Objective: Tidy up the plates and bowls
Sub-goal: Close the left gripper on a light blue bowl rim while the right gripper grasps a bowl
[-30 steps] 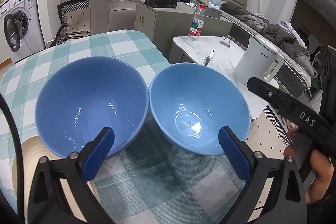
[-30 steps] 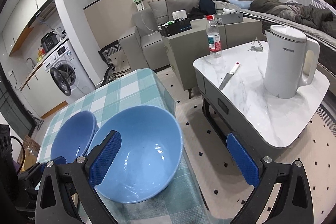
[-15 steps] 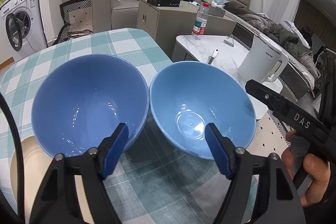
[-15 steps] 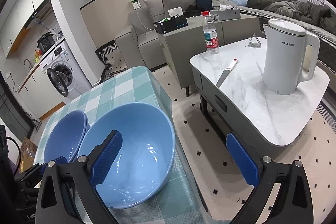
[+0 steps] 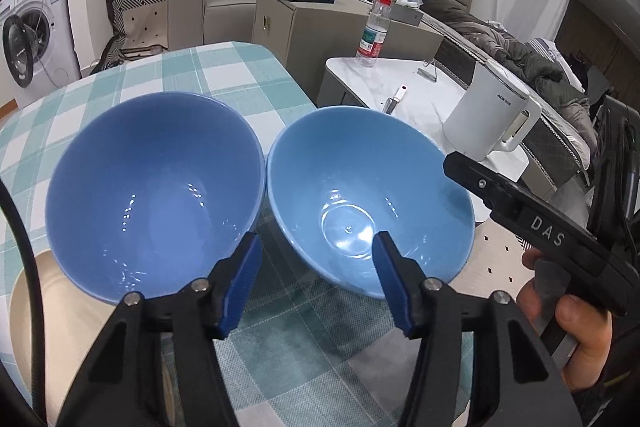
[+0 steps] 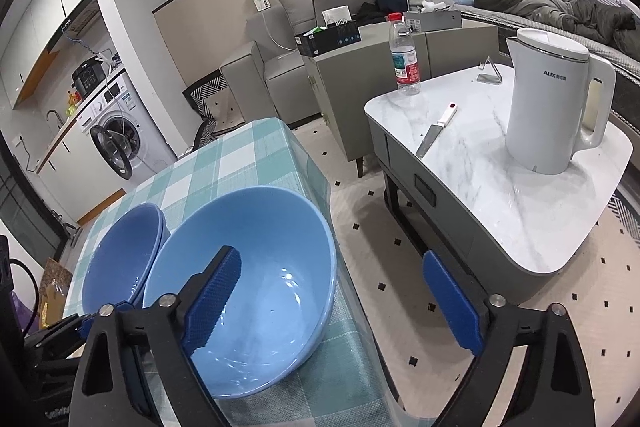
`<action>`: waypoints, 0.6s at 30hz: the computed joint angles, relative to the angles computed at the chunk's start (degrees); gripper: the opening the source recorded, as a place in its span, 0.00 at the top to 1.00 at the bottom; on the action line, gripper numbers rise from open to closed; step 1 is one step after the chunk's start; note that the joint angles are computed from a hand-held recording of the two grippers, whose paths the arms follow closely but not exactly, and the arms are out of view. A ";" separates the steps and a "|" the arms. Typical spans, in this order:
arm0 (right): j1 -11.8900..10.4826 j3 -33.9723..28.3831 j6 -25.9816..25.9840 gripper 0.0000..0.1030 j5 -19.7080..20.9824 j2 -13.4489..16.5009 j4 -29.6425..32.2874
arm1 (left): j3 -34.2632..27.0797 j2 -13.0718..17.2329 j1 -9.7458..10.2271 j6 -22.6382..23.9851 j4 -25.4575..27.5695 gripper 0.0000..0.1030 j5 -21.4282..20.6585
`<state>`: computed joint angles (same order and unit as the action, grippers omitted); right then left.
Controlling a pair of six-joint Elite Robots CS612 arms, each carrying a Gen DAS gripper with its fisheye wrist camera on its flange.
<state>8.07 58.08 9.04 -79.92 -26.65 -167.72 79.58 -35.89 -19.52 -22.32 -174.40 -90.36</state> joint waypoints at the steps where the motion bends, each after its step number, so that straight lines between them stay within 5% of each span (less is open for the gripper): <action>1: -0.02 -0.10 0.07 0.17 -0.03 0.09 0.27 | -0.22 0.15 0.00 -0.23 0.20 0.46 -0.14; 6: -0.09 -0.77 0.42 0.25 -0.32 0.59 1.52 | -1.40 1.02 0.04 -0.96 0.89 0.51 -0.84; 18: -0.20 -2.88 -0.26 0.61 -0.43 1.93 5.37 | -2.44 1.87 -0.12 -0.73 1.73 0.66 0.43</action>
